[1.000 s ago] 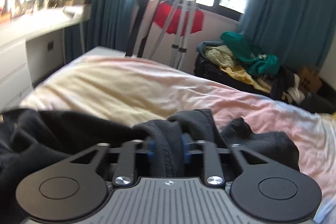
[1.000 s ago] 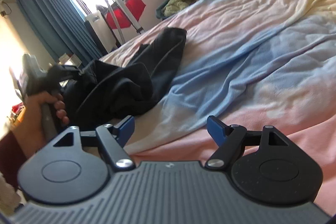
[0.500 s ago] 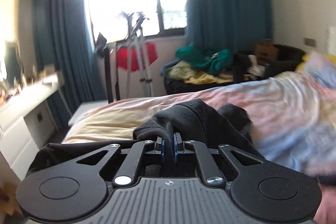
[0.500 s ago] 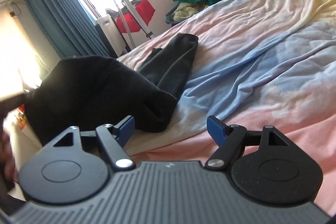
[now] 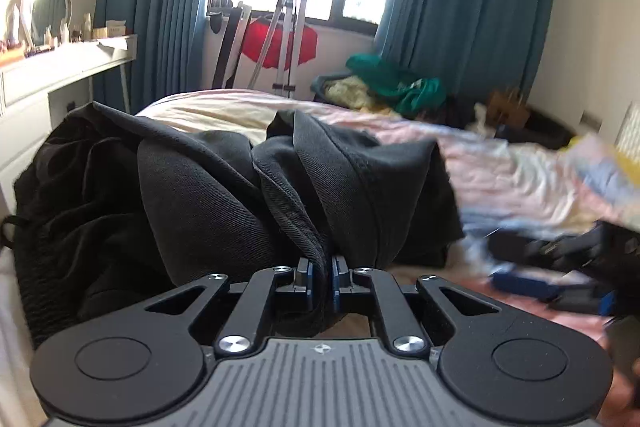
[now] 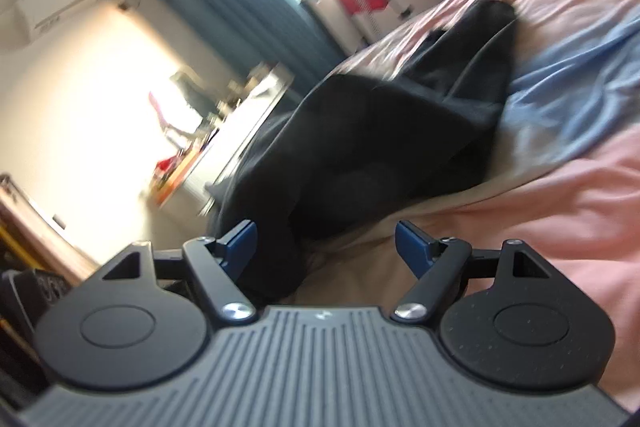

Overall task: Fold clothes
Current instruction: 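Lift the leg hem with the right gripper while the left gripper holds the waistband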

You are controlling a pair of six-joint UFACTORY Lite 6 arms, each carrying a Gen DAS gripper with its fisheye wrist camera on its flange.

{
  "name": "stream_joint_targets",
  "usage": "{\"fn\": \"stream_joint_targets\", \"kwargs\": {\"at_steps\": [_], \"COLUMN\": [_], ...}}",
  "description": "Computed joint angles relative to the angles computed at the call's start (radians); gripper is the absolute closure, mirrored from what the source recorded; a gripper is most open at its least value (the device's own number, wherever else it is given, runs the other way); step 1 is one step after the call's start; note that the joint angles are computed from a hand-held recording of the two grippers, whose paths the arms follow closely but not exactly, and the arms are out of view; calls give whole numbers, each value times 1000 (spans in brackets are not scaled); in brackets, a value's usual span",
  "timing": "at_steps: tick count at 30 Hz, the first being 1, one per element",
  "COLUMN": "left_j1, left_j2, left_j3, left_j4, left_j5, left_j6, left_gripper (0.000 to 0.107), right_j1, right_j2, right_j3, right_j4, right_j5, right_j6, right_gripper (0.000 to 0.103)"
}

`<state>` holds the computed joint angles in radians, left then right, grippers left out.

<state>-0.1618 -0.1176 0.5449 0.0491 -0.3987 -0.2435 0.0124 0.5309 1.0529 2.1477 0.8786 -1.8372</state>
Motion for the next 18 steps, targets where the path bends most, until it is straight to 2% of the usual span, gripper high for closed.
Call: {"fn": "stream_joint_targets", "kwargs": {"at_steps": [5, 8, 9, 10, 11, 12, 14, 16, 18], "left_j1": [131, 191, 209, 227, 245, 264, 307, 360, 410], "left_j2": [61, 93, 107, 121, 130, 138, 129, 116, 103], "left_j3": [9, 11, 14, 17, 24, 31, 27, 6, -14], "left_j4": [357, 474, 506, 535, 584, 635, 709, 763, 811], "left_j5": [-119, -194, -219, -244, -262, -280, -350, -459, -548], "left_j6": [-331, -435, -458, -479, -521, -564, -630, -669, -712], "left_gripper": [98, 97, 97, 96, 95, 94, 91, 82, 77], "right_j1": [99, 135, 147, 158, 168, 180, 212, 243, 236], "right_j2": [130, 250, 293, 336, 368, 389, 364, 328, 226], "right_j3": [242, 437, 516, 597, 670, 723, 764, 769, 672], "right_j4": [-41, -13, -20, -41, -85, -103, -85, 55, 242], "right_j5": [-90, -138, -173, -213, -261, -307, -415, -498, -478], "right_j6": [157, 277, 330, 390, 455, 478, 408, 209, 0], "right_gripper": [24, 26, 34, 49, 65, 87, 89, 93, 97]}}
